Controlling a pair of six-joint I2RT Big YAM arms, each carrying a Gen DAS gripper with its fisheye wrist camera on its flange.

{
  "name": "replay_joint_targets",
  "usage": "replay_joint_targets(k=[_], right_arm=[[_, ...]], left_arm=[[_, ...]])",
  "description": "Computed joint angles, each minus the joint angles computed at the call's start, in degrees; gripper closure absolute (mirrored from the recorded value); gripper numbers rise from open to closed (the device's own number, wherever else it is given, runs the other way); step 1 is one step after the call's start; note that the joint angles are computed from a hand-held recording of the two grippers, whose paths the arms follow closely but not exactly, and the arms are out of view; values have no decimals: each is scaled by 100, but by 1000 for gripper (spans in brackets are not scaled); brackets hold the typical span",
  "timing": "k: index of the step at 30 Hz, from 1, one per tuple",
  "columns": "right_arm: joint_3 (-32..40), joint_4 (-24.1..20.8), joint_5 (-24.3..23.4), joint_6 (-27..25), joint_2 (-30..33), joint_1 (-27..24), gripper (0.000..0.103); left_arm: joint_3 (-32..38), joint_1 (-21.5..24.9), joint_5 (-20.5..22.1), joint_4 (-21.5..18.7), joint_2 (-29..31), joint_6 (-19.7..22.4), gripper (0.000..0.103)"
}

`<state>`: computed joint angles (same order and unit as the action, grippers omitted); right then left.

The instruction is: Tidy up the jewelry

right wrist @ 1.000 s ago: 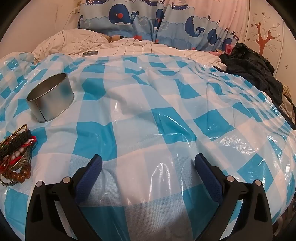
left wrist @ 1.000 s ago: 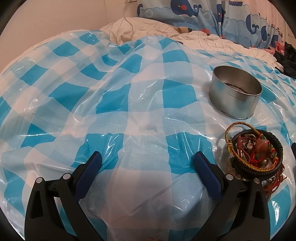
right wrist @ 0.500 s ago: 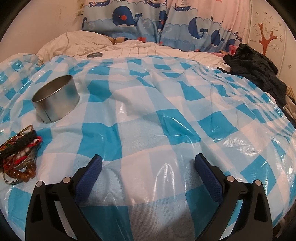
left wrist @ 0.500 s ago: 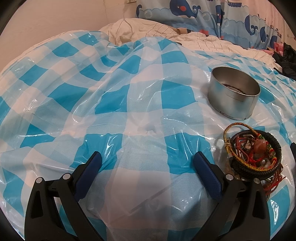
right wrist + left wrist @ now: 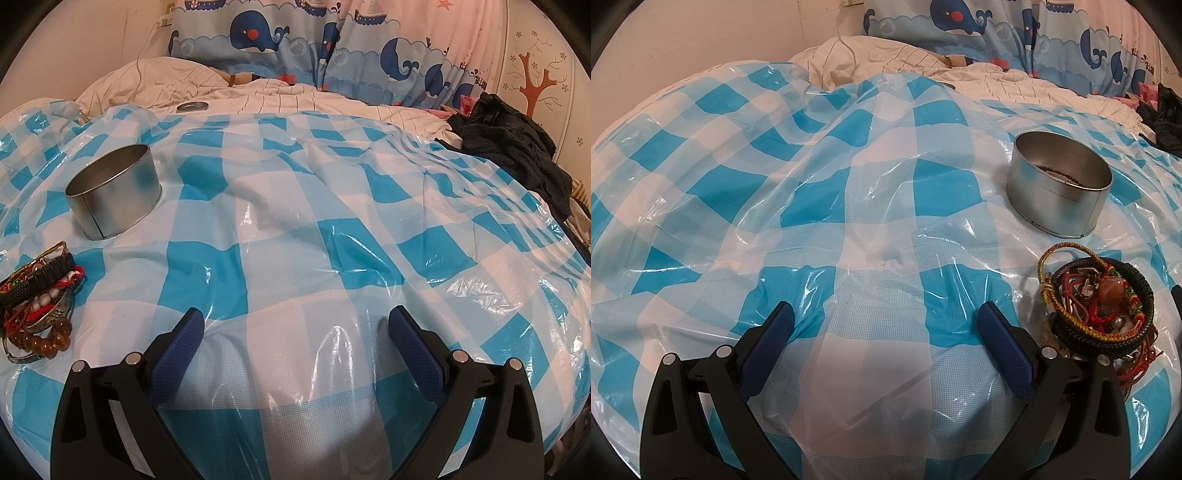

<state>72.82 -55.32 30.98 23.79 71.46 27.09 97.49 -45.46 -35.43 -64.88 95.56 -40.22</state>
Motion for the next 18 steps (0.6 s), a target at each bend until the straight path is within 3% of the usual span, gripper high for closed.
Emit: replay_joint_targets(k=[3,7,10,18], right_arm=[[0,3,5,-2,1,2,7],[1,4,12,-6,3,2,7],[-4,1,20,-4,-1,9,7],[-8,6,35,-14,0,10,7]], left_arm=[[-76,-13,10,68,-49,11,7],[-333,-11,174,628,-233,267,7],[-369,-33,207,781,-255,426,7],[-214,-54,146,557,-138,402,7]])
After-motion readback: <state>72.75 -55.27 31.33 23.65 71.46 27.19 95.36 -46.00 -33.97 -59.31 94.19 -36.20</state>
